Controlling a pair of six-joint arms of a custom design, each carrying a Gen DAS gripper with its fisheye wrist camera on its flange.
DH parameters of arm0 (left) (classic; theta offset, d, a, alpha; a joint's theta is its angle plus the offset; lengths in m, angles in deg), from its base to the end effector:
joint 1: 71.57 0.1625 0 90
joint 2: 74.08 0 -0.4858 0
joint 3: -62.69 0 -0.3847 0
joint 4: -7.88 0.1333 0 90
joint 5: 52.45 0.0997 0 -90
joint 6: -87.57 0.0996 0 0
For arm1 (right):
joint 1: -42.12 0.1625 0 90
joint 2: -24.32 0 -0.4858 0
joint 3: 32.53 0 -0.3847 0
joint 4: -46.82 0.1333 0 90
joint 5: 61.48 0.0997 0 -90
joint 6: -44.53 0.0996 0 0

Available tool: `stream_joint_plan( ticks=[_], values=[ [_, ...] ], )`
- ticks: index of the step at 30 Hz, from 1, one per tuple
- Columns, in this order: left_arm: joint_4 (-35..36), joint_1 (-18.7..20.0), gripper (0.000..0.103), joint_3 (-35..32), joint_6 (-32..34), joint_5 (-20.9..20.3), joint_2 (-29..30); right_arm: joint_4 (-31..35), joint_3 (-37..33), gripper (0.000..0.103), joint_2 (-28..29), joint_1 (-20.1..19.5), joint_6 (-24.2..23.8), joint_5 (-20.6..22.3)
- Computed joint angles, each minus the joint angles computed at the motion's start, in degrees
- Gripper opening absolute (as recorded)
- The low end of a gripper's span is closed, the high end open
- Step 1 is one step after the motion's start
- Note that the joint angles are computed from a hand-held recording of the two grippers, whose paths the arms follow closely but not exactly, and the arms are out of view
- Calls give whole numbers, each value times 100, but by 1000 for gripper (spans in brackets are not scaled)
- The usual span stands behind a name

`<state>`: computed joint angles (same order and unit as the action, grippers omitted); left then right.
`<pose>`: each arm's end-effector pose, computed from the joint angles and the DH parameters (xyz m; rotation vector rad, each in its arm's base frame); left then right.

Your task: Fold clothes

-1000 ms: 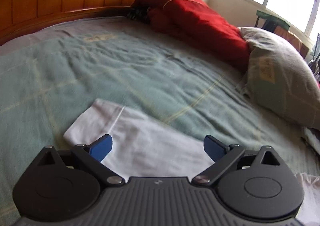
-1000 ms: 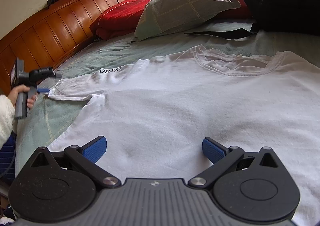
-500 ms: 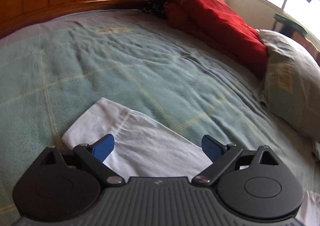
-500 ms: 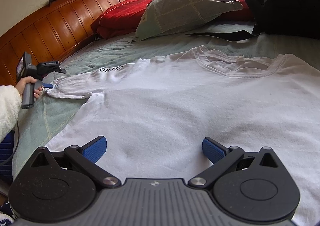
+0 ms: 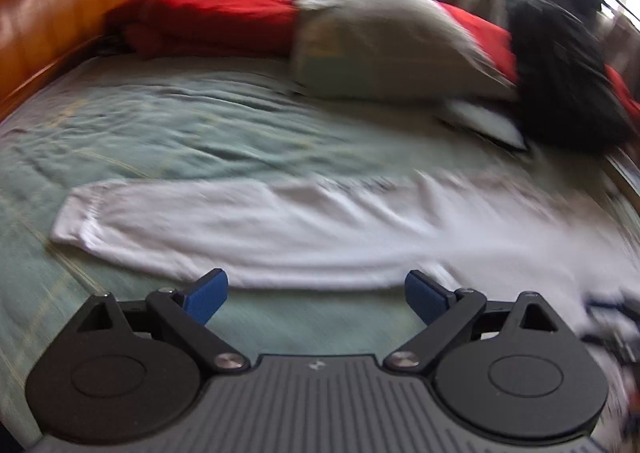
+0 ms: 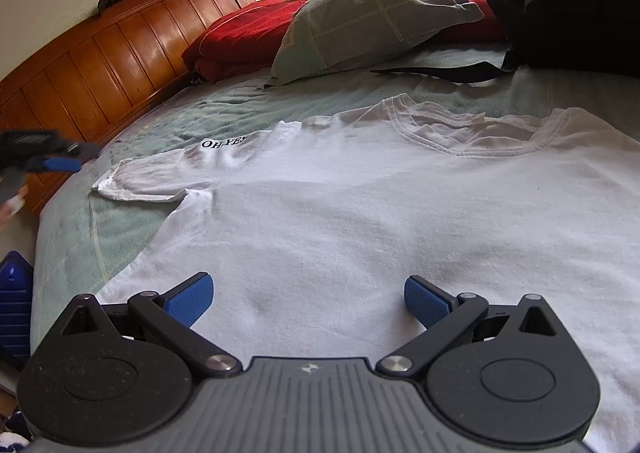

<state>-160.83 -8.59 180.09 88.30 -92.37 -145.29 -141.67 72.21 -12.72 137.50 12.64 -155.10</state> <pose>-0.0591 -0.5774 0.3445 0.2437 2.2740 -0.8844 0.1893 -0.6554 0.0648 0.8917 -2.7223 0.7470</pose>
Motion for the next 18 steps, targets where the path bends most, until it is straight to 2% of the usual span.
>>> stream_joint_plan(
  ticks=[3, 7, 9, 11, 18],
  values=[
    [357, -336, 95, 623, 118, -486, -282, 37, -9, 103, -12, 11, -43, 8],
    [23, -704, 95, 1345, 1097, -799, -235, 408, -123, 103, -99, 37, 121, 111],
    [-493, -829, 95, 1636, 1682, -817, -66, 497, -127, 103, -175, 191, 196, -295],
    [-927, -870, 95, 1827, 2118, -997, 78, 325, 71, 103, -336, 332, 20, -597],
    [-1542, -461, 95, 2004, 2108, -1697, 423, -531, 1152, 103, -819, 566, -368, -1802]
  ],
)
